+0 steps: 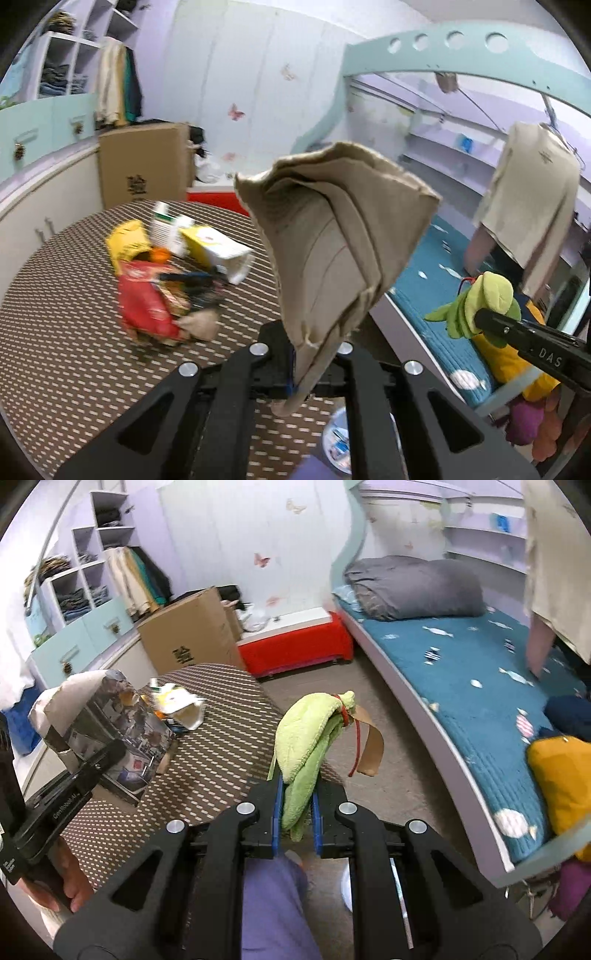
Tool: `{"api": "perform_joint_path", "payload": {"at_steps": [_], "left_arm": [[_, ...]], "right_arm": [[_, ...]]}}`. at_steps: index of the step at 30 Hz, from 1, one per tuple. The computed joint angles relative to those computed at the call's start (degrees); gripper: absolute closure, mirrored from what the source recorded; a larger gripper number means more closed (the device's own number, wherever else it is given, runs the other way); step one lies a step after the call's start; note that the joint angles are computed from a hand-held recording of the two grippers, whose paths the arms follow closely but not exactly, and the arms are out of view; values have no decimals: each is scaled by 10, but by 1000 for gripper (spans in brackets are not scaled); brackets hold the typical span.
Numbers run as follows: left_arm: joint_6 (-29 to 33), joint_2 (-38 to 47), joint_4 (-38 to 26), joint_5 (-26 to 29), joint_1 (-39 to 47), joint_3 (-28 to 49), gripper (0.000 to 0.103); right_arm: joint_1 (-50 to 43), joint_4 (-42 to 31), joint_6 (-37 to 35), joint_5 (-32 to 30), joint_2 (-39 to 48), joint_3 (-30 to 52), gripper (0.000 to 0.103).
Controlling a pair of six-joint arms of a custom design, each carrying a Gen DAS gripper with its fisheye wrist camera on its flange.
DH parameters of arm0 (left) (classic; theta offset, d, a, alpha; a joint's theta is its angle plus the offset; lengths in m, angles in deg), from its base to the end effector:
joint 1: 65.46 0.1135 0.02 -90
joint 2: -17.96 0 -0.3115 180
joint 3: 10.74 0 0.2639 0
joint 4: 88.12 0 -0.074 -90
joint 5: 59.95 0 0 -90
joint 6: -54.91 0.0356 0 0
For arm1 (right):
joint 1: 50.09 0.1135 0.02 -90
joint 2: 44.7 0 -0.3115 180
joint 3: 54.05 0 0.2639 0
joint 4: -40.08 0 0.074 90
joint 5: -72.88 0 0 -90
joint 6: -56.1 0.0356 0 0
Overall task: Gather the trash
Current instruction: 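Carry the paper bag and green cloth with both tools over the basin, then open the left tool to drop the paper bag while the right tool drops the cloth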
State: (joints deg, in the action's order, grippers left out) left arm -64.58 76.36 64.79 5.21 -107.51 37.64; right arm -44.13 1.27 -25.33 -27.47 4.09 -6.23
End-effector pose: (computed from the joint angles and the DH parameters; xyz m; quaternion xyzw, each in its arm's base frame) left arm 0.1596 -0.1238 0.2688 0.0004 0.8796 -0.0980 0.4654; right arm 0.1609 0.0232 0.2736 -0.0177 0.9024 0.1345 0.4089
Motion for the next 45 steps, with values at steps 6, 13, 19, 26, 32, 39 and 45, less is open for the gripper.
{"api": "perform_joint_path", "payload": {"at_steps": [6, 13, 19, 26, 32, 39, 45], "left_arm": [[-23, 93, 46, 16, -63, 13, 97], [-27, 203, 99, 58, -110, 24, 97], [-34, 322, 131, 114, -128, 45, 97], [-33, 464, 140, 158, -143, 93, 97], [-24, 554, 115, 164, -163, 153, 74], [20, 560, 112, 130, -178, 182, 42], [13, 556, 107, 133, -155, 164, 42]], "right_arm": [[-154, -51, -69, -79, -39, -26, 90], [-320, -86, -159, -148, -36, -66, 90], [-394, -65, -212, -159, 23, -115, 90], [-424, 23, -248, -126, 135, -183, 90], [-431, 136, -237, -88, 259, -220, 90], [-453, 175, -238, -77, 310, -221, 90], [-385, 212, -186, -59, 345, -216, 90]]}}
